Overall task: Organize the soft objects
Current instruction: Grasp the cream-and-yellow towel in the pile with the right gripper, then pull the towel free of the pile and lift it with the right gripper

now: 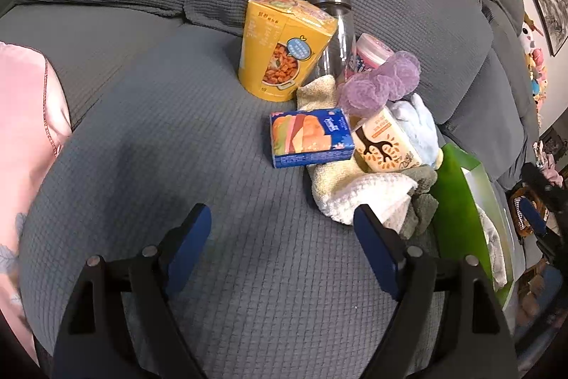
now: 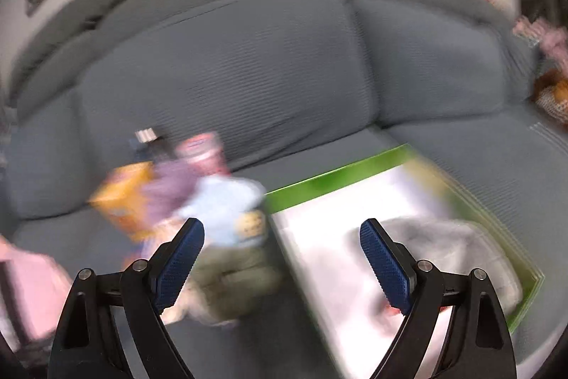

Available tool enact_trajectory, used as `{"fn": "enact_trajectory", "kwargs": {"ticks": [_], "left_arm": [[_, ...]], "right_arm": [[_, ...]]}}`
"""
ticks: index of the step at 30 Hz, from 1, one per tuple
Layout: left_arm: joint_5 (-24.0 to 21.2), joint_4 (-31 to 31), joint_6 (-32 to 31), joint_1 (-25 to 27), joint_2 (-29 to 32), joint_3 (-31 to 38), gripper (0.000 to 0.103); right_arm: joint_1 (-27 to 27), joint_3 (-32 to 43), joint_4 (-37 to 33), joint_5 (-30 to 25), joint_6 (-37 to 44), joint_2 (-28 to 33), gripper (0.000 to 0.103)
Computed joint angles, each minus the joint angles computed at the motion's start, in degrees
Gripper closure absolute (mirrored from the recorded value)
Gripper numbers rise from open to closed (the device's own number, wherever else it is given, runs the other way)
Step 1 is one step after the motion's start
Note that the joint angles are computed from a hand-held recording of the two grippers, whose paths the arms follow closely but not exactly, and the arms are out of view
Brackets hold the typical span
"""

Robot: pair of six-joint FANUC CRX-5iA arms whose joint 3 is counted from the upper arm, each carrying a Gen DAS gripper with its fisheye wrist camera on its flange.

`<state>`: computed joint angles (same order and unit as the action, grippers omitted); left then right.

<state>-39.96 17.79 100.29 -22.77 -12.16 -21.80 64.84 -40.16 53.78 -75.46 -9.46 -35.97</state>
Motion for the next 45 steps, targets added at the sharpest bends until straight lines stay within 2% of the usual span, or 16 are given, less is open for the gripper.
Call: {"fn": "enact_trajectory", "kwargs": {"ticks": [2,4,6,8,9,10,11,14,20,22,25,27,30,34,40,45], "left_arm": [[-0.69,-1.47,1.34,-0.10,0.25,0.68,0.021],[-1.15,-2.92,2.72,-0.10,0.44,1.24,0.021],[-1.45,-3.76,3.72,-0.08,0.70,1.55,0.021],[-1.94,-3.42,3.61,0.04,1.00,1.58,0.021],[-2.43,-2.94,3.34,0.23,1.30,1.63,0.021],[-2.84,-2.91,3.46,0.35,1.43,1.72,0.021],[-3.32,-3.32,4.04,0.42,1.55,1.97,0.021],[-4.22,-5.52,7.20,1.01,1.29,2.43,0.021],[-4.71,-5.55,8.93,2.51,0.62,2.04,0.021],[-4.54,-4.58,8.26,2.98,0.35,1.48,0.021],[-4.75,-4.25,8.47,3.12,0.41,1.55,0.021],[-4.37,-4.18,8.92,3.50,-0.16,1.15,0.021],[-3.81,-3.48,8.82,4.14,-0.86,0.57,0.021],[-2.95,-1.01,7.25,5.13,-1.85,-0.90,0.021],[-2.70,1.40,5.62,5.98,-2.48,-2.17,0.020],[-3.09,4.00,3.47,6.07,-2.11,-2.73,0.018]], "right_arm": [[-2.53,2.19,-5.24,6.27,2.94,0.58,0.012],[-7.27,5.45,-14.94,14.02,8.28,2.28,0.012],[-10.99,8.55,-23.81,18.99,14.92,4.96,0.013],[-12.41,10.13,-26.51,20.34,17.87,8.16,0.013],[-12.65,10.98,-26.30,19.96,18.55,10.15,0.018],[-13.07,11.97,-26.72,19.73,19.78,12.09,0.027],[-13.70,12.54,-27.75,20.46,21.12,13.04,0.030],[-15.67,12.98,-30.73,24.72,25.48,15.32,0.031],[-15.08,13.26,-28.69,22.26,26.77,20.90,0.034],[-15.08,13.31,-27.62,20.66,26.56,23.36,0.058],[-13.59,11.44,-23.06,19.60,21.95,23.04,0.078],[-13.06,10.18,-23.21,20.89,20.93,20.04,0.083],[-11.85,7.78,-22.80,24.08,19.87,13.53,0.084],[-7.66,5.02,-15.64,23.97,14.14,5.37,0.084],[0.21,5.36,-6.74,17.33,9.21,-0.34,0.084],[3.20,9.18,-6.89,12.74,11.02,-0.50,0.084]]}}
